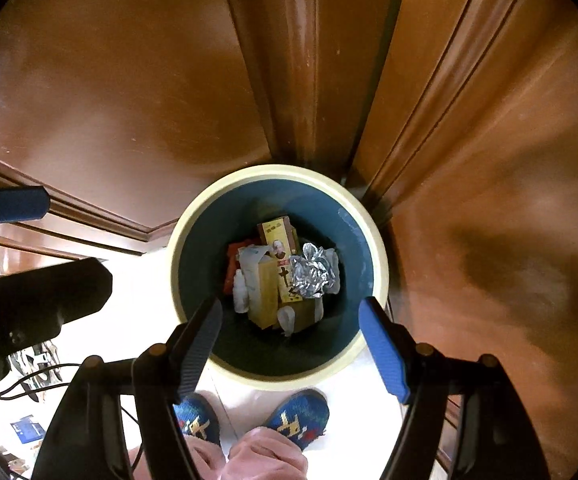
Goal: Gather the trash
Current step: 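Raise both tools back up toward the counter corner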
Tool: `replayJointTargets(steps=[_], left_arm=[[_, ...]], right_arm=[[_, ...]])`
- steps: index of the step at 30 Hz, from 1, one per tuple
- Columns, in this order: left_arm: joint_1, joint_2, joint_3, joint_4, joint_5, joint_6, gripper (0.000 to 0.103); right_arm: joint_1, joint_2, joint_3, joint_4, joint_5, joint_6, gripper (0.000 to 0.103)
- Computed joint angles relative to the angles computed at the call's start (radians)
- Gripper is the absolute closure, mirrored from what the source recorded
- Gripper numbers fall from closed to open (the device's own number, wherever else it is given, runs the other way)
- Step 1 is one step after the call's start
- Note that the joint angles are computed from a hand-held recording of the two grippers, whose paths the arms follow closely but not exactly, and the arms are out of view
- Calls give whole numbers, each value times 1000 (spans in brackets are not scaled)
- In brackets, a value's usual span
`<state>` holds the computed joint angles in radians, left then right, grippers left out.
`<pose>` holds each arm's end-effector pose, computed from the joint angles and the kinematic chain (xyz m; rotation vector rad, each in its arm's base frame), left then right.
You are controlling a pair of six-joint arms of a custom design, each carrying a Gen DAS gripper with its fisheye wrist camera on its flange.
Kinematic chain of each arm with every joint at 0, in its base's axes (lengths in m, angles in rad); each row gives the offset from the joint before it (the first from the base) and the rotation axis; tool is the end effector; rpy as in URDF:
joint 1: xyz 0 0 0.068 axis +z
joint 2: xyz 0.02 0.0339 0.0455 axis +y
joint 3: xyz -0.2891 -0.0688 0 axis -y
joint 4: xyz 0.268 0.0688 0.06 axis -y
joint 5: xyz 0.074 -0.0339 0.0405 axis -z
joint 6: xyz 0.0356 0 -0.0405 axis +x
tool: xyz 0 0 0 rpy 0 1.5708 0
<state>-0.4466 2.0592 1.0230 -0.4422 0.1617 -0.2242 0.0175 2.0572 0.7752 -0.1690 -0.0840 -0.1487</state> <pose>0.3167 -0.1580 0.0601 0.3549 3.0744 -0.2839 0.3020 0.0083 0.0206 -0.2578 3.0034 0.1146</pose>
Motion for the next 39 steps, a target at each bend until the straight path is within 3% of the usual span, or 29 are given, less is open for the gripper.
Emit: replayJointTargets(steps=[12, 22, 31, 39], left_arm=[[-14, -198, -5, -176, -18, -13, 20], [-47, -442, 103, -491, -36, -37, 20], [-83, -581, 369, -801, -77, -61, 19], [-76, -547, 754, -979, -211, -27, 18]], right_arm=[[-12, -238, -2, -242, 3, 8, 31], [-41, -511, 100, -652, -9, -24, 31], [-59, -631, 373, -1017, -7, -118, 31], [-90, -611, 733, -1234, -71, -189, 31]])
